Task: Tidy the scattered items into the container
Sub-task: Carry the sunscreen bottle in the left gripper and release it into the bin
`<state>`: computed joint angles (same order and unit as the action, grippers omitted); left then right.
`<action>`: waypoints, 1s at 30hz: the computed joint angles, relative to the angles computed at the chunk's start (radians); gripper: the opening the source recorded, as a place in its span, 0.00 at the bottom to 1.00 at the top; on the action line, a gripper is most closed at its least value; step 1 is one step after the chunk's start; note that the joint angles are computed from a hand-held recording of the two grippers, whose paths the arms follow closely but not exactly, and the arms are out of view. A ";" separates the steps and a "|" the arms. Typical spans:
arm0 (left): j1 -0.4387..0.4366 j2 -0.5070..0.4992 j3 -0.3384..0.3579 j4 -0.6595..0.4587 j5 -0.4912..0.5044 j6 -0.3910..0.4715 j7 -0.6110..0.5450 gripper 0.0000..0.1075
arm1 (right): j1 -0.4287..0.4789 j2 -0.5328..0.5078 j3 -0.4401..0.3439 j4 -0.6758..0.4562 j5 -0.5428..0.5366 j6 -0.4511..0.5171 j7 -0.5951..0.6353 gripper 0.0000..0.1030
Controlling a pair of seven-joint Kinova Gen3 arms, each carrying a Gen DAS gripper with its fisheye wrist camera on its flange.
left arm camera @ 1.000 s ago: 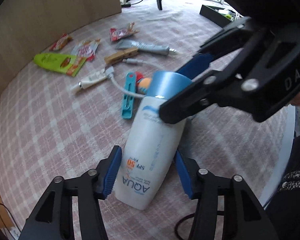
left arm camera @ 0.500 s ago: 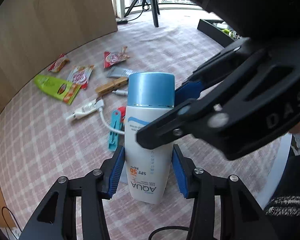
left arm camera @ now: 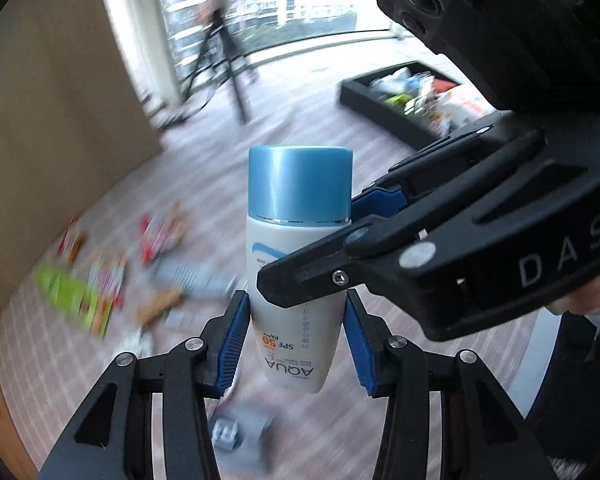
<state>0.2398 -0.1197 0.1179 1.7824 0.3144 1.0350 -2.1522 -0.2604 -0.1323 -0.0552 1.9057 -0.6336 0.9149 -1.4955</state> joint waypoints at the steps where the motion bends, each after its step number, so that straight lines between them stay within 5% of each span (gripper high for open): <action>1: 0.015 0.016 0.023 -0.024 -0.003 -0.007 0.015 0.42 | 0.021 -0.027 0.026 0.008 0.001 0.018 0.005 0.30; 12: 0.325 0.349 0.218 -0.458 -0.157 -0.017 0.246 0.42 | 0.281 -0.226 0.383 -0.044 0.128 0.305 0.104 0.30; 19: 0.526 0.564 0.203 -0.774 -0.165 0.108 0.300 0.42 | 0.400 -0.212 0.601 -0.166 0.221 0.495 0.209 0.30; 22: 0.618 0.646 0.165 -0.910 -0.203 0.205 0.367 0.43 | 0.488 -0.193 0.564 -0.195 0.304 0.514 0.211 0.32; 24: 0.665 0.677 0.137 -0.960 -0.238 0.241 0.414 0.53 | 0.571 -0.186 0.488 -0.206 0.386 0.485 0.198 0.41; 30: 0.651 0.636 0.105 -0.889 -0.258 0.213 0.460 0.55 | 0.601 -0.197 0.504 -0.199 0.421 0.449 0.179 0.46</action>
<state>0.8912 0.5159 0.2227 0.8930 0.0565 1.2478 -1.6924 0.3401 -0.3298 0.4493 1.7071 -0.2122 1.3636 -1.3166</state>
